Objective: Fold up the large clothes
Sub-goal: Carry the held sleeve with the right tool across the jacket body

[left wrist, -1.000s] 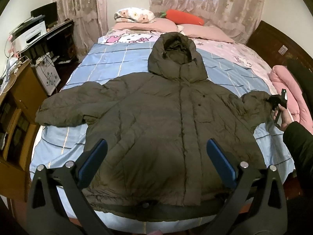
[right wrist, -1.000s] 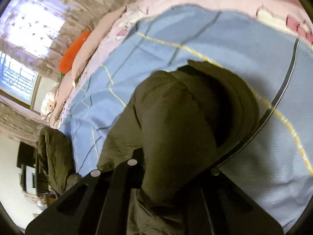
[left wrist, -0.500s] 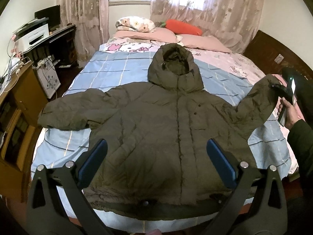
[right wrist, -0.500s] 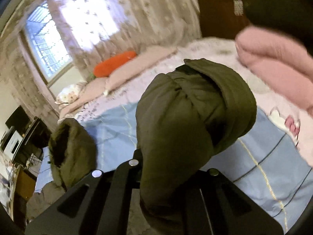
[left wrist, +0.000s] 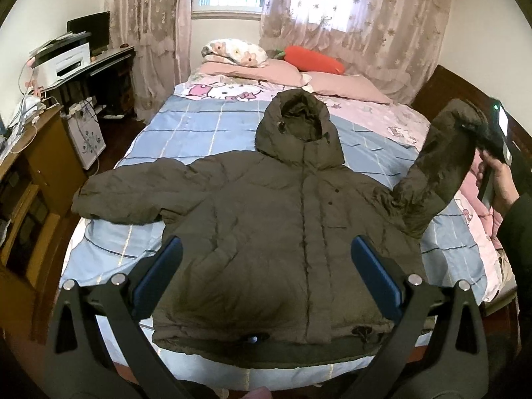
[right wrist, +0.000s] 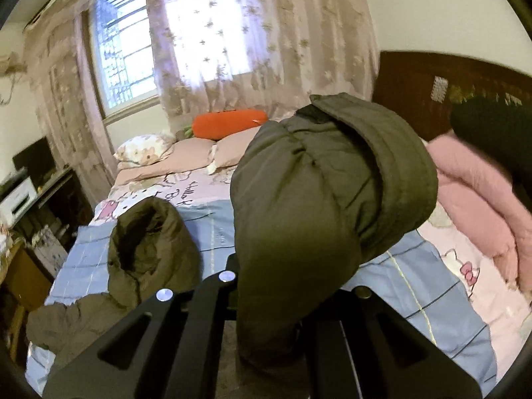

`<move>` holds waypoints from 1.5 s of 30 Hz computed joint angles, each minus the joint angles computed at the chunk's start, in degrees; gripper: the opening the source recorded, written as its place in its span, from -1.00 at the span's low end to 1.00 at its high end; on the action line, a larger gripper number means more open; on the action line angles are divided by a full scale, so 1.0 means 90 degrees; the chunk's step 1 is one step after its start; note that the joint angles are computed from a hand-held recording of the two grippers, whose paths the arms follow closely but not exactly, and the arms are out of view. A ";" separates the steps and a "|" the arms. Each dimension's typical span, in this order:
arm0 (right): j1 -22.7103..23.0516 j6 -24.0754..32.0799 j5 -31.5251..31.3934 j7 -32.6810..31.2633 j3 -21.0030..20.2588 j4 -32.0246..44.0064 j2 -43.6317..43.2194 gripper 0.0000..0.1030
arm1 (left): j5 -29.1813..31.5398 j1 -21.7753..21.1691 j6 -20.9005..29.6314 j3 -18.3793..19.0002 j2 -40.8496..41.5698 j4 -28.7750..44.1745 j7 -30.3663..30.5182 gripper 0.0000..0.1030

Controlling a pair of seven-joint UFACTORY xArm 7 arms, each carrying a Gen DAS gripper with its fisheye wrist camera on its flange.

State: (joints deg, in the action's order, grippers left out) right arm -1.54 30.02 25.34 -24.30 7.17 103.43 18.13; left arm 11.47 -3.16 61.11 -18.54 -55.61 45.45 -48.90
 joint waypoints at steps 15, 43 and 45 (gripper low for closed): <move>0.0867 -0.0372 -0.0704 0.0262 0.0003 -0.0948 -0.0901 -0.91 | 0.0012 0.0063 0.0104 0.0034 -0.0364 -0.0019 0.0031 0.96; 0.2076 -0.0326 -0.2134 0.1751 0.0188 -0.1372 -0.0927 -0.91 | -0.0226 0.0251 0.0232 0.0212 -0.0944 -0.0091 0.0247 0.96; 0.2189 -0.0448 -0.2391 0.1977 0.0156 -0.1440 -0.0900 -0.91 | -0.0245 0.0249 0.0260 0.0219 -0.0993 -0.0103 0.0266 0.96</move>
